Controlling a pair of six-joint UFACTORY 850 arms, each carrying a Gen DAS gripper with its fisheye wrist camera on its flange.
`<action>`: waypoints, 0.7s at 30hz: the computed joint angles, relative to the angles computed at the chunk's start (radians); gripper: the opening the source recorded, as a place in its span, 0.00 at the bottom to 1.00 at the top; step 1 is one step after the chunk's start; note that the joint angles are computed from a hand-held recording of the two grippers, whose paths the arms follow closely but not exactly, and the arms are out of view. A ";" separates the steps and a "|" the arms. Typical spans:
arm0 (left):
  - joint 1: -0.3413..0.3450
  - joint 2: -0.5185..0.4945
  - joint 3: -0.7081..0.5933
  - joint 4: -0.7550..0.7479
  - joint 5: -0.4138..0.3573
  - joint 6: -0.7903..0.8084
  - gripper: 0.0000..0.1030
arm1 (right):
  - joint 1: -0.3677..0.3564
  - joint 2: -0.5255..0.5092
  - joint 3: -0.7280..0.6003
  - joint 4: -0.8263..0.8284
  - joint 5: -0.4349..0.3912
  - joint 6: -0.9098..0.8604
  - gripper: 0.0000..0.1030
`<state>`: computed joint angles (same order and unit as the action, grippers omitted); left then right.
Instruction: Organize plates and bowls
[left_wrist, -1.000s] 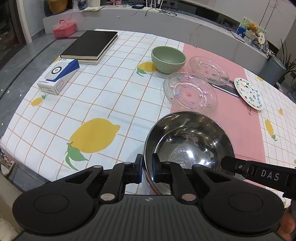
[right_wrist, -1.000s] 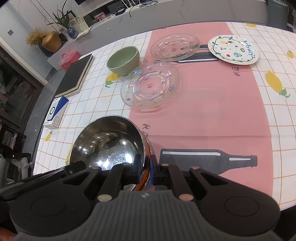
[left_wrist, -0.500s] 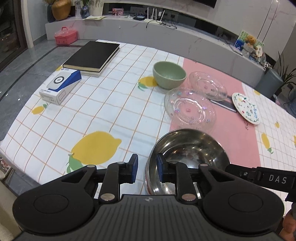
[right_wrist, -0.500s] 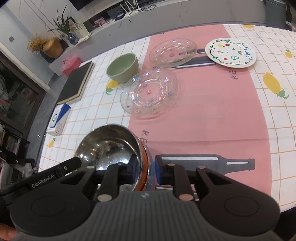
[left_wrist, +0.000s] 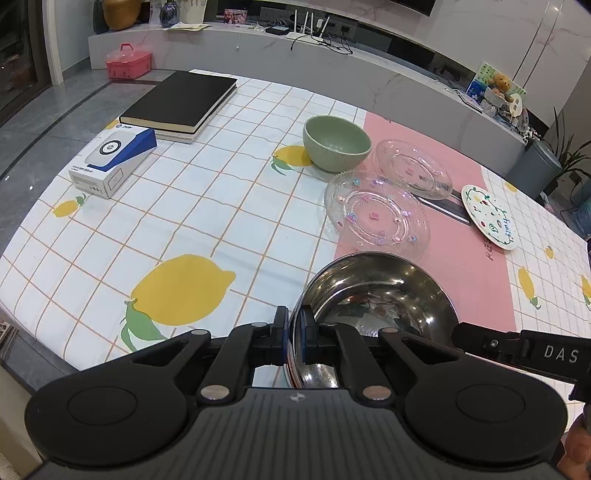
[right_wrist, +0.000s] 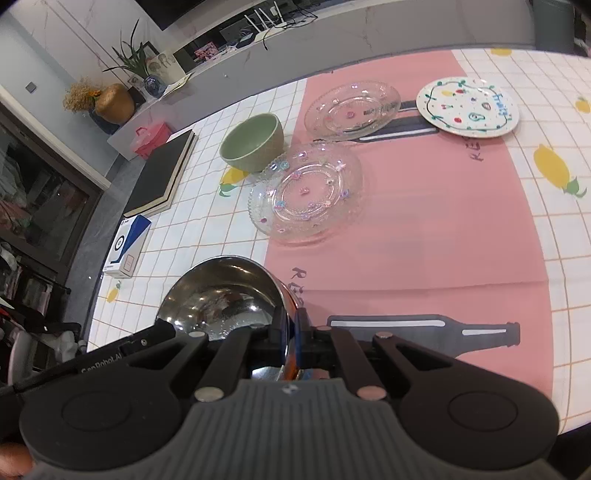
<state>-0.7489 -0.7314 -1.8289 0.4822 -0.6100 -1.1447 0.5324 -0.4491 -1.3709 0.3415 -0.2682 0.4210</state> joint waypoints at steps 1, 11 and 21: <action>0.002 0.002 0.002 -0.013 0.003 0.012 0.07 | 0.000 0.000 -0.002 -0.002 -0.005 0.001 0.03; 0.023 0.013 -0.036 0.004 0.018 0.072 0.13 | -0.006 -0.002 -0.050 -0.160 0.006 0.109 0.16; 0.063 -0.053 -0.179 -0.047 0.035 0.186 0.15 | -0.027 -0.092 -0.191 -0.144 -0.047 0.040 0.20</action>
